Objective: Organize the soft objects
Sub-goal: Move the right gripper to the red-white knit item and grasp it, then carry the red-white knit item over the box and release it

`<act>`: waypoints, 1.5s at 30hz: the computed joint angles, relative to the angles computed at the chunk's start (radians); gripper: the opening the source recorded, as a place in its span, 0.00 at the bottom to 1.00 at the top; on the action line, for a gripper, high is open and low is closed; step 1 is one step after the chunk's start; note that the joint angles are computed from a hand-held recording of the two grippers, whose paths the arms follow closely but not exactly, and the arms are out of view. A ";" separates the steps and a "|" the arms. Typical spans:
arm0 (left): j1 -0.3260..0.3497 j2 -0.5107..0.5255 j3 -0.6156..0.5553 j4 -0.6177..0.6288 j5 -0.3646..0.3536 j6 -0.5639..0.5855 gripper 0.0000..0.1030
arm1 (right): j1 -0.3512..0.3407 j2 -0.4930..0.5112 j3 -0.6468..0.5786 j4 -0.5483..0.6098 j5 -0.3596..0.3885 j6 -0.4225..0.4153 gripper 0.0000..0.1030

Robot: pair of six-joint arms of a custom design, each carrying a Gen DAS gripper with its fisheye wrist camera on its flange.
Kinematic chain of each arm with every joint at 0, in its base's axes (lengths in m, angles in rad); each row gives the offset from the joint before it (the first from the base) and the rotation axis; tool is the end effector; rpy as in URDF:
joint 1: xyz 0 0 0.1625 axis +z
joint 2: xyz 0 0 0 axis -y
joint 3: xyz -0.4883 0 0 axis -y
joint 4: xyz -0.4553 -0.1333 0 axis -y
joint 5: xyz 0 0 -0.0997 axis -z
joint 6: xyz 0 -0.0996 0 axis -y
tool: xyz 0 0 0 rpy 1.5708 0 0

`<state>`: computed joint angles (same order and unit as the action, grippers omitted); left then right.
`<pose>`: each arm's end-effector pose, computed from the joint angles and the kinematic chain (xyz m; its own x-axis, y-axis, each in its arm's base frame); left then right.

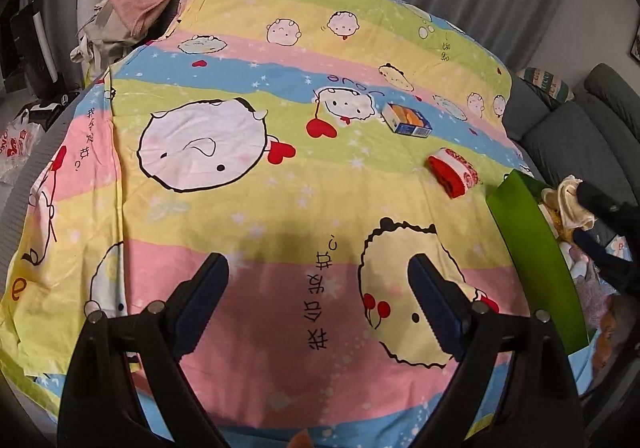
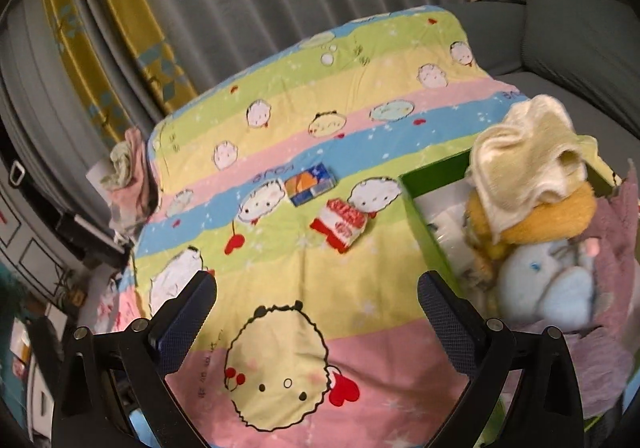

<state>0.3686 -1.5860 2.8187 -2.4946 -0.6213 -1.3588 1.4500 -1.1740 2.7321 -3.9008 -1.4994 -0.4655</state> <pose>-0.1289 -0.2795 0.1357 -0.8644 -0.2026 -0.4602 0.2074 0.6901 -0.6933 0.0990 -0.3497 0.1559 -0.9289 -0.2560 0.2674 -0.3700 0.6674 -0.6462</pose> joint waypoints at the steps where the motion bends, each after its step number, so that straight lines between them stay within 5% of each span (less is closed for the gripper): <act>1: 0.000 -0.011 0.000 0.020 0.000 -0.011 0.88 | 0.014 0.023 -0.009 -0.001 -0.015 0.001 0.98; 6: -0.004 -0.072 -0.018 0.198 0.012 -0.107 0.88 | 0.066 0.097 -0.070 0.071 -0.078 0.042 0.98; 11: -0.017 -0.112 -0.044 0.423 0.047 -0.231 0.88 | 0.158 0.186 -0.183 0.147 -0.241 0.119 0.98; 18: -0.010 -0.163 -0.022 0.382 0.034 -0.188 0.88 | 0.251 0.328 -0.349 0.101 -0.477 0.072 0.98; 23: 0.010 -0.132 -0.014 0.287 0.025 -0.134 0.88 | 0.256 0.391 -0.445 0.107 -0.535 -0.011 0.98; 30: 0.038 -0.113 -0.017 0.258 0.014 -0.119 0.88 | 0.217 0.437 -0.504 0.189 -0.537 -0.017 0.90; 34: 0.026 -0.138 -0.010 0.263 0.014 -0.121 0.88 | 0.213 0.451 -0.491 0.109 -0.544 -0.032 0.41; 40: 0.028 -0.147 0.002 0.200 -0.002 -0.100 0.88 | 0.190 0.304 -0.354 0.293 -0.353 0.098 0.41; 45: 0.038 -0.052 0.013 0.003 -0.038 0.001 0.88 | 0.176 0.226 -0.221 0.312 -0.209 0.068 0.41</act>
